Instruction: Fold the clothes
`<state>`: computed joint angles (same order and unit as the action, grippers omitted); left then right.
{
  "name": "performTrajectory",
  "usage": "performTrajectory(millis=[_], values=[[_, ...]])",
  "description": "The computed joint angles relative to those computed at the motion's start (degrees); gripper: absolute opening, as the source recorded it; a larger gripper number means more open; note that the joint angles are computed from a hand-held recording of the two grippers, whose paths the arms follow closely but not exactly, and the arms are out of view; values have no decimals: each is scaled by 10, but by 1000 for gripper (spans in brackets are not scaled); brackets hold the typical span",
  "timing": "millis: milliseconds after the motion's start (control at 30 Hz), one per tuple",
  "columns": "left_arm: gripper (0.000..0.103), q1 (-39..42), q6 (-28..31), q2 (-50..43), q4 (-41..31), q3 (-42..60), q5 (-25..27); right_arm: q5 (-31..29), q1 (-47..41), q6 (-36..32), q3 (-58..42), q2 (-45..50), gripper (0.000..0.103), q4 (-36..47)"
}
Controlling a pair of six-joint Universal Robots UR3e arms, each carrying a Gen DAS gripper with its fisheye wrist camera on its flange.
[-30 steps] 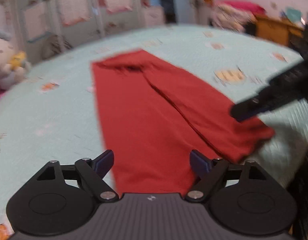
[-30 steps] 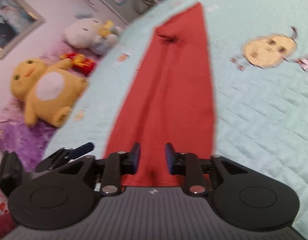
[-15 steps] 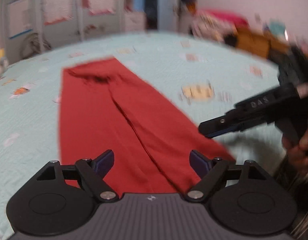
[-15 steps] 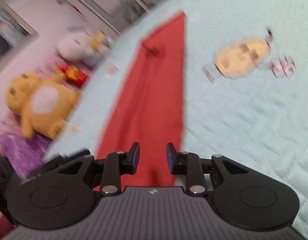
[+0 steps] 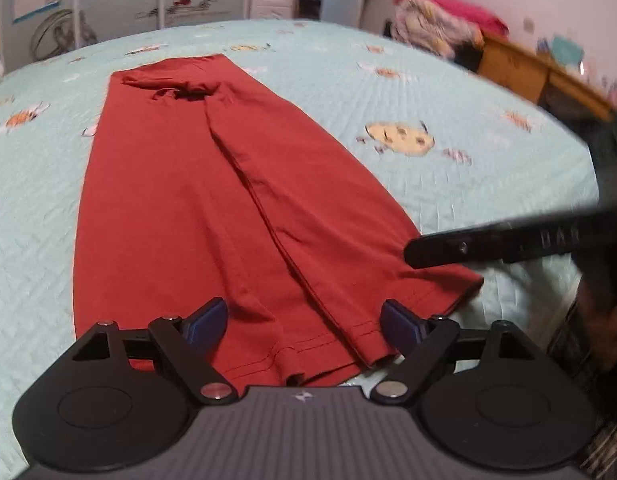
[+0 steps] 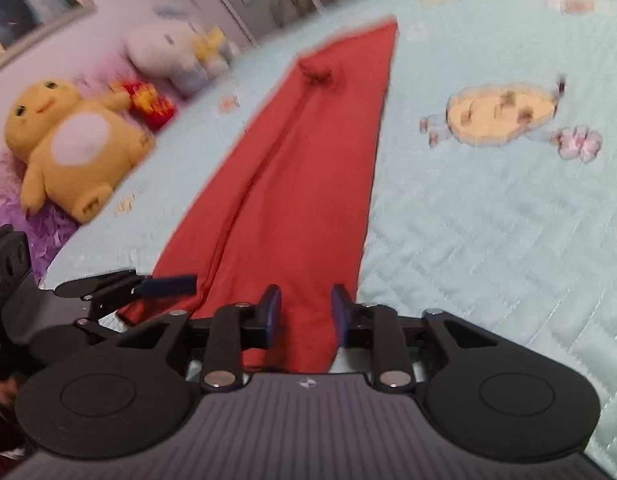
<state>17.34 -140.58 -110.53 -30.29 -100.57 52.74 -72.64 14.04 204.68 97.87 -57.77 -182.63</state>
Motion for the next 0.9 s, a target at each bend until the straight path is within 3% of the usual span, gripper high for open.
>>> performTrajectory(millis=[167,367,567,633,700,800,833,900], values=[[87,13,-27,9,-19,7,-33,-13,7,-1,-13,-29,29,43],[86,7,-71,-18,-36,39,-48,18,-22,59,-3,-34,29,-14],[80,-13,-129,-61,13,63,-39,59,-37,132,-91,66,29,-54],[77,-21,-111,-62,4,73,-26,15,-32,81,-106,79,0,19],[77,-13,-110,-57,-7,70,-35,14,-41,72,-66,68,0,-17],[77,-1,-118,-47,-36,71,-46,-23,-27,64,-76,38,0,36],[77,5,-116,-41,-59,77,-56,-39,-19,52,-89,33,7,54],[76,21,-115,-37,-75,86,-86,-43,-13,44,-116,35,10,57]])
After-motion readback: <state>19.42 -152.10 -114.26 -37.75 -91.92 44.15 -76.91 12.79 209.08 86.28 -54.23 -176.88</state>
